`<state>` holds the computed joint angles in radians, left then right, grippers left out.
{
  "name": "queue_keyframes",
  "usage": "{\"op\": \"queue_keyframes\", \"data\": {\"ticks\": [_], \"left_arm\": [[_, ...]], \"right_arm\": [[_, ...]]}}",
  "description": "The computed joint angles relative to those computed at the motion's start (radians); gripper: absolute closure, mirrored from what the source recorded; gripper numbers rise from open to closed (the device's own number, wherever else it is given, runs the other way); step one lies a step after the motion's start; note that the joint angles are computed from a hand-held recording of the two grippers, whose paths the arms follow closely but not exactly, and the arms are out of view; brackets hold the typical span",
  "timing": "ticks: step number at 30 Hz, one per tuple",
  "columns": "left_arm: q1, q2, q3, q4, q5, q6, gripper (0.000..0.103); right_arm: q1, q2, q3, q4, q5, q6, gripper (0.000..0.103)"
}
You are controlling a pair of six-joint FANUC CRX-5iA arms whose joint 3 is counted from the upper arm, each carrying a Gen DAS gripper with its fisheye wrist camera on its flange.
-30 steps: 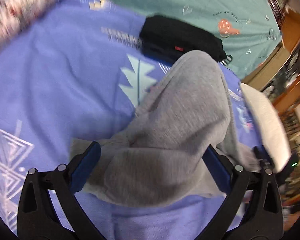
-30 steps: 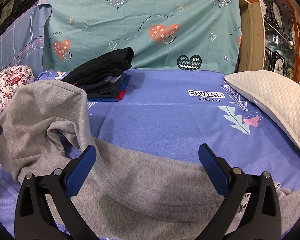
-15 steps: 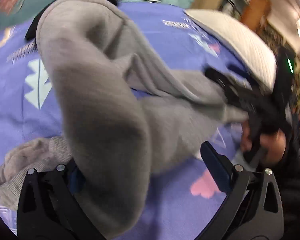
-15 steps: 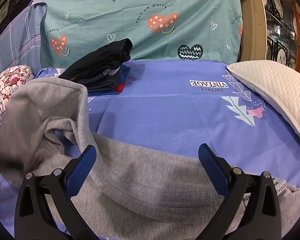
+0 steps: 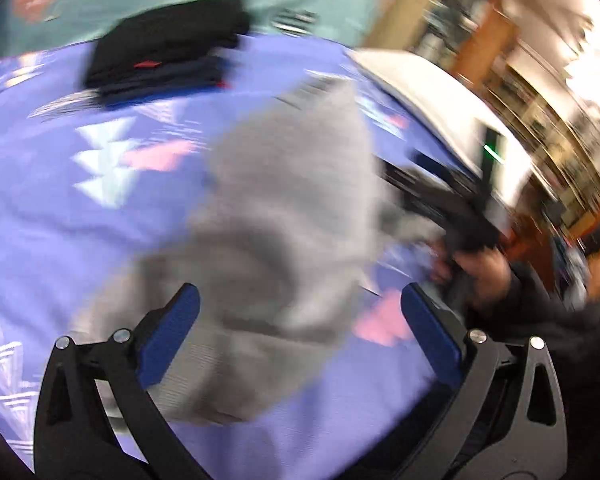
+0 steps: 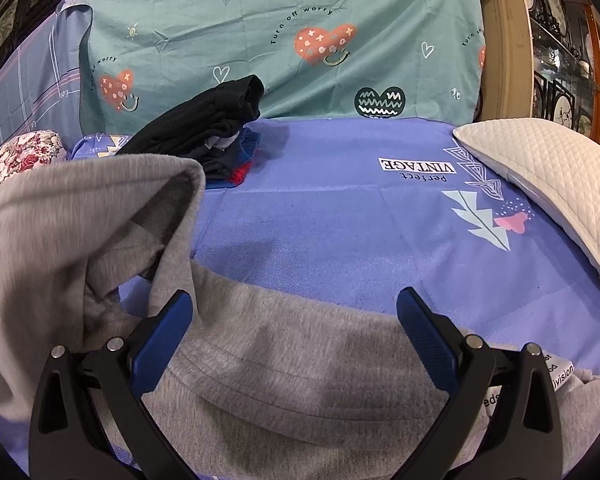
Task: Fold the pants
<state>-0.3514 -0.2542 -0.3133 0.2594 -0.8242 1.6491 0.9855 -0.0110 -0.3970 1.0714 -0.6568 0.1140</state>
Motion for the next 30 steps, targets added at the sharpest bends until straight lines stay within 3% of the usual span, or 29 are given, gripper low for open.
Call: {"op": "queue_keyframes", "data": {"ticks": [4, 8, 11, 14, 17, 21, 26, 30], "left_arm": [[0.117, 0.042, 0.029, 0.035, -0.055, -0.105, 0.002], [0.204, 0.119, -0.070, 0.331, -0.076, -0.266, 0.002], [0.163, 0.124, -0.077, 0.317, -0.059, -0.287, 0.002], [0.138, 0.119, -0.123, 0.405, -0.063, -0.367, 0.002], [0.081, 0.080, -0.114, 0.337, -0.053, -0.318, 0.002], [0.069, -0.019, -0.202, 0.548, -0.033, -0.505, 0.002], [-0.012, -0.047, -0.245, 0.702, 0.002, -0.698, 0.002], [-0.039, -0.057, -0.183, 0.590, -0.022, -0.563, 0.002]], "right_arm": [[-0.002, -0.002, 0.003, -0.016, 0.009, 0.010, 0.001], [-0.002, 0.002, 0.012, -0.041, 0.012, 0.029, 0.001], [-0.004, 0.000, 0.010, -0.043, 0.018, 0.028, 0.001], [-0.003, 0.006, 0.024, -0.078, 0.015, 0.055, 0.001], [-0.002, 0.012, 0.034, -0.106, 0.017, 0.080, 0.001], [-0.002, 0.008, 0.029, -0.098, 0.023, 0.074, 0.001], [-0.005, 0.003, 0.018, -0.077, 0.032, 0.051, 0.001], [-0.014, -0.014, -0.004, -0.048, 0.048, 0.004, 0.001]]}}
